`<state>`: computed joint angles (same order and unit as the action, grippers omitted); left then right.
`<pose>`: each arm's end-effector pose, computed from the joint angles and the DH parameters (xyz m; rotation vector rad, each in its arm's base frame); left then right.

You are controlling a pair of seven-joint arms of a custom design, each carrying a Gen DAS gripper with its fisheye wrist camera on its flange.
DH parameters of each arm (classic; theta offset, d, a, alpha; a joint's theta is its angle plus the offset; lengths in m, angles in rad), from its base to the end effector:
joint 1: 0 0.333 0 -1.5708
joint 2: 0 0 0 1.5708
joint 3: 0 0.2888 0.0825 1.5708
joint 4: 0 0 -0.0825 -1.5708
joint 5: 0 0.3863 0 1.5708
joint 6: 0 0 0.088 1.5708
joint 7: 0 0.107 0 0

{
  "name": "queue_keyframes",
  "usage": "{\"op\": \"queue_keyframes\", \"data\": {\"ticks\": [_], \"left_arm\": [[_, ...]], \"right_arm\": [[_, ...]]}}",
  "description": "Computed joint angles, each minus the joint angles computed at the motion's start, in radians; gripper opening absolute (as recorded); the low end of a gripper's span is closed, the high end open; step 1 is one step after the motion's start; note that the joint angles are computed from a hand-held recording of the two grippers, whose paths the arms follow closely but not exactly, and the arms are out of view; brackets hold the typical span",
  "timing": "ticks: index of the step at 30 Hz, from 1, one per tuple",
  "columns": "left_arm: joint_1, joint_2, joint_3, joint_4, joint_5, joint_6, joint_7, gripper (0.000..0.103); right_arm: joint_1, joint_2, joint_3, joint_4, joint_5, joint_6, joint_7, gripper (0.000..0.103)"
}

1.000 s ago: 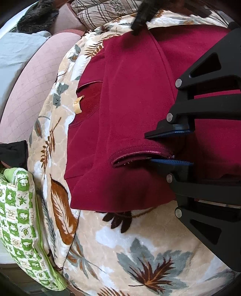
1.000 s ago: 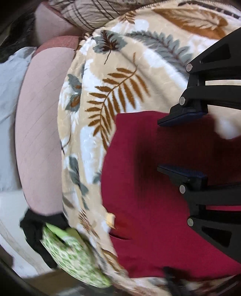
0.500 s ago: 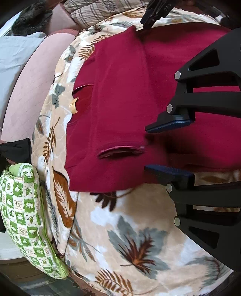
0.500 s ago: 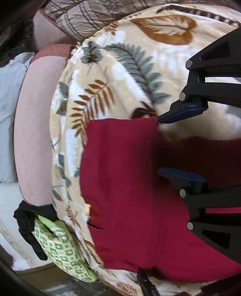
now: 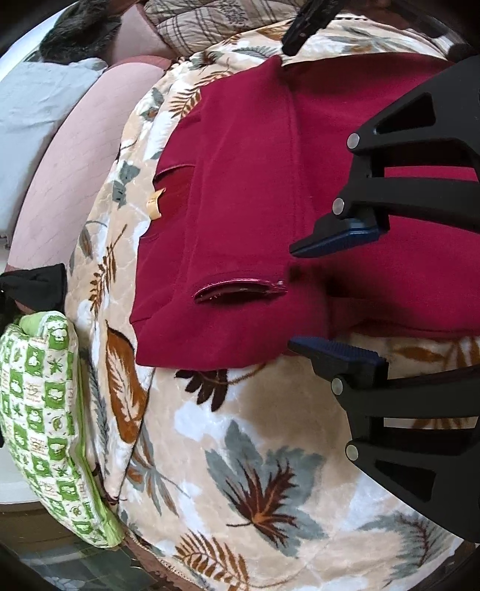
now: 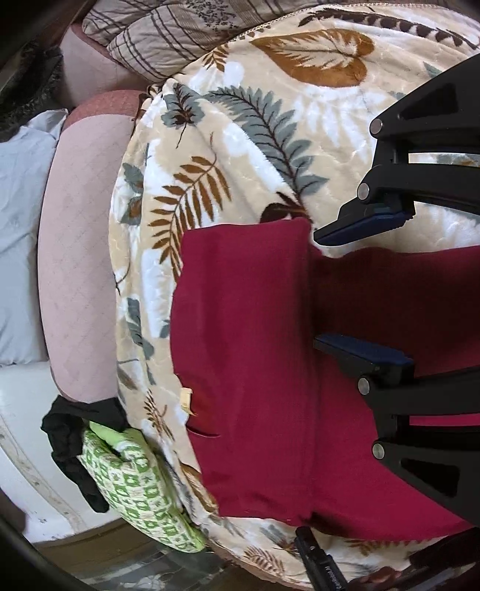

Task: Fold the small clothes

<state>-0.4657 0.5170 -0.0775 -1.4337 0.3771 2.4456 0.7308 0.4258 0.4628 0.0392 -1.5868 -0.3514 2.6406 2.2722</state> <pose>0.6324 -0.3686 0.4252 -2.0271 1.8575 -0.6551 0.6376 0.3250 0.4090 -1.8330 1.8112 -0.4682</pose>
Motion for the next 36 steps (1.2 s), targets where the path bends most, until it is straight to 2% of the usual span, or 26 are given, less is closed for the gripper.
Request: {"op": "queue_keyframes", "data": {"ticks": [3, 5, 11, 18, 26, 36], "left_arm": [[-0.001, 0.025, -0.001, 0.031, -0.012, -0.023, 0.004, 0.044], [-0.008, 0.015, 0.002, 0.018, -0.004, -0.022, -0.001, 0.044], [-0.018, -0.077, -0.003, -0.093, 0.037, 0.001, -0.030, 0.044], [-0.009, -0.188, -0.041, -0.231, 0.075, 0.035, -0.076, 0.044], [0.002, -0.268, -0.083, -0.337, 0.102, 0.040, -0.120, 0.047], [0.041, -0.376, -0.138, -0.507, 0.028, 0.100, -0.131, 0.049]], "right_arm": [[-0.018, -0.004, 0.020, -0.015, 0.038, 0.009, -0.022, 0.048], [-0.007, -0.016, 0.008, -0.033, 0.024, -0.006, -0.015, 0.048], [-0.013, -0.120, 0.013, -0.181, 0.007, -0.013, -0.004, 0.050], [-0.024, -0.231, 0.036, -0.341, 0.006, -0.004, 0.029, 0.053], [-0.019, -0.288, 0.058, -0.420, 0.007, 0.007, 0.051, 0.056], [-0.015, -0.328, 0.068, -0.470, 0.005, -0.024, 0.064, 0.059]]}}
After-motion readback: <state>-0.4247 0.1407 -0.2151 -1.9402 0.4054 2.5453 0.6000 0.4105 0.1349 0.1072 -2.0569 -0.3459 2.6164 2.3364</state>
